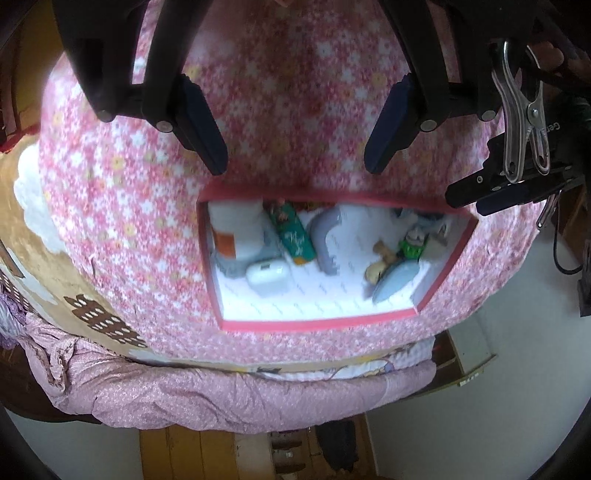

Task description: Organize rigid objects

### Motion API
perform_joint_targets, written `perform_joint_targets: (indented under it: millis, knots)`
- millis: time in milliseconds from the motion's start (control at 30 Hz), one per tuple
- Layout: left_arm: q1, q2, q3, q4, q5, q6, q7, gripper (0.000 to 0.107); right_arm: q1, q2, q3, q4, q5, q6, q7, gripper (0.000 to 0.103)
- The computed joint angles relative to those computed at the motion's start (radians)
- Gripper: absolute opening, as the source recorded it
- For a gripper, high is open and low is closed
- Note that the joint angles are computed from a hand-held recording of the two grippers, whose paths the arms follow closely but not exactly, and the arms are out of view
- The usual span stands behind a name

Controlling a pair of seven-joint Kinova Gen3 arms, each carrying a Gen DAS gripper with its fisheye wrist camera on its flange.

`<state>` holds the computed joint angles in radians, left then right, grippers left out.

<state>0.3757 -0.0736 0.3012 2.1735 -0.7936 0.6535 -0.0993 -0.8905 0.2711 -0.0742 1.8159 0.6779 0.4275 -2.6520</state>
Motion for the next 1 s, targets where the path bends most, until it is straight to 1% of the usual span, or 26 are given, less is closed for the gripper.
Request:
perform_joint_targets:
  millis: [100, 233, 333, 433, 500, 600, 700, 767, 933, 1000]
  knots:
    - [0.007, 0.012, 0.009, 0.013, -0.008, 0.007, 0.027, 0.058, -0.001, 0.006, -0.009, 0.002, -0.018, 0.018, 0.001, 0.078]
    - [0.023, 0.033, -0.001, 0.022, -0.007, 0.011, 0.040, 0.058, 0.004, 0.027, -0.021, -0.011, -0.053, 0.048, 0.026, 0.078]
    - [0.031, 0.045, -0.017, 0.030, -0.006, 0.002, 0.049, 0.058, -0.022, 0.041, -0.005, -0.021, -0.035, 0.079, 0.006, 0.078]
    - [0.034, 0.056, -0.035, 0.032, 0.013, -0.014, 0.036, 0.058, -0.056, 0.054, 0.013, -0.030, 0.014, 0.114, -0.044, 0.078]
    - [0.034, 0.065, -0.046, 0.034, 0.024, -0.024, 0.030, 0.058, -0.053, 0.062, 0.005, -0.034, 0.020, 0.125, -0.051, 0.078]
    - [0.048, 0.075, -0.047, 0.033, -0.001, -0.013, 0.060, 0.059, -0.029, 0.075, -0.013, -0.041, -0.011, 0.124, -0.027, 0.078]
    - [0.060, 0.082, -0.051, 0.032, -0.012, -0.010, 0.069, 0.063, -0.017, 0.089, -0.019, -0.050, -0.042, 0.129, -0.008, 0.078]
    - [0.069, 0.088, -0.054, 0.029, -0.016, -0.004, 0.071, 0.067, -0.040, 0.091, 0.002, -0.047, -0.024, 0.131, -0.028, 0.078]
    - [0.094, 0.110, -0.061, 0.014, -0.023, 0.015, 0.075, 0.077, -0.047, 0.097, 0.004, -0.057, -0.024, 0.148, -0.032, 0.078]
    - [0.099, 0.111, -0.069, 0.016, -0.026, 0.005, 0.079, 0.080, -0.051, 0.098, 0.007, -0.055, -0.018, 0.148, -0.042, 0.078]
